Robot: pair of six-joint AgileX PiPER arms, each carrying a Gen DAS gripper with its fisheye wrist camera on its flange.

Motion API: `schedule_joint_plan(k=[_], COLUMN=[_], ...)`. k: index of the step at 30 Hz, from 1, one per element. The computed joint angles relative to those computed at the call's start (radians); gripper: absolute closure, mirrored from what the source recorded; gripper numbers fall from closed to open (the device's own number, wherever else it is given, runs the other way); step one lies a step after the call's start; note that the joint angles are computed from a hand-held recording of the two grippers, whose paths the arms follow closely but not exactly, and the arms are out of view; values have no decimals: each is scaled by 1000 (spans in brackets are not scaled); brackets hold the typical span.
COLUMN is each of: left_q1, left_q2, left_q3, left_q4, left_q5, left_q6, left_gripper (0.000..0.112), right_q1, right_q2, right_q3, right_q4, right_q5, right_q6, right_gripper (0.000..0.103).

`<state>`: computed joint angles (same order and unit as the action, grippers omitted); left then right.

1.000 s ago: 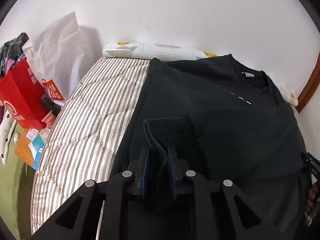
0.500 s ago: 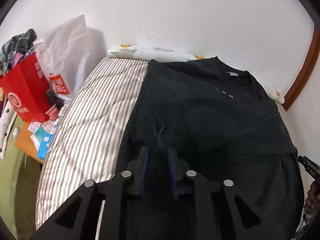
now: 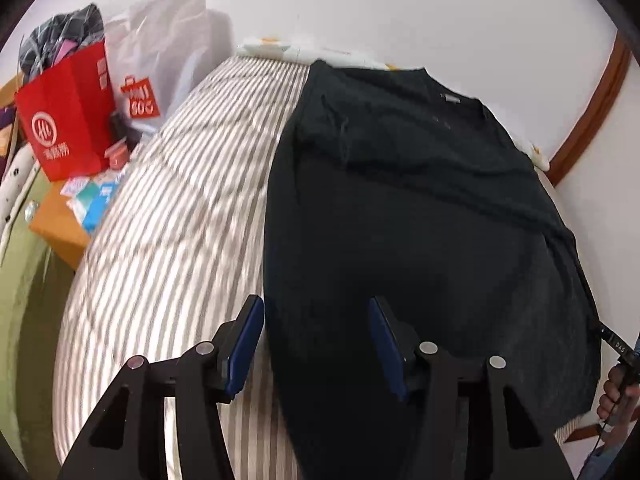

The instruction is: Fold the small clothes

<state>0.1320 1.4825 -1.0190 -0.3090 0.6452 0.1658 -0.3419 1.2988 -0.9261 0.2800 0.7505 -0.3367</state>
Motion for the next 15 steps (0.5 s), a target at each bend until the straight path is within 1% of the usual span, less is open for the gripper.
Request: schedule_joint_plan(k=[1,4,7,8,9,12,14,15], left_q1=[4,5,-10,-24,-33,-54,-62,-70], left_q2=[-10,-48,-87,-110,-119,-147,-160,-168], left_q3=[17,80,147,176,188,223,239,249], left_q4=[-12,-28,-28,-4,11,39,47,60], left_q5=[1,-12,-52,-82,-89,-120,-133,-141], left_q6=[12,37,49,32,19,-2,-5,-17], left_gripper=[60,60,60,60,61,60,61,61], right_q1=[-11,-7,-12,-4,8,41,58,63], right_q2=[-25,-67,-109,-117,-141,-154,-150,-143], right_q3=[29,79,131,143,168,190,193,190], right_q4=[25,37,68,64,54,22,8,14], right_q5=[-3,-7,-8,-19,-45,-89,-109,-117], right_q6=[-35,-61,-108,-102,-92,-57,-33,-21], right_gripper=[34,34,35,35,35,36,43,44])
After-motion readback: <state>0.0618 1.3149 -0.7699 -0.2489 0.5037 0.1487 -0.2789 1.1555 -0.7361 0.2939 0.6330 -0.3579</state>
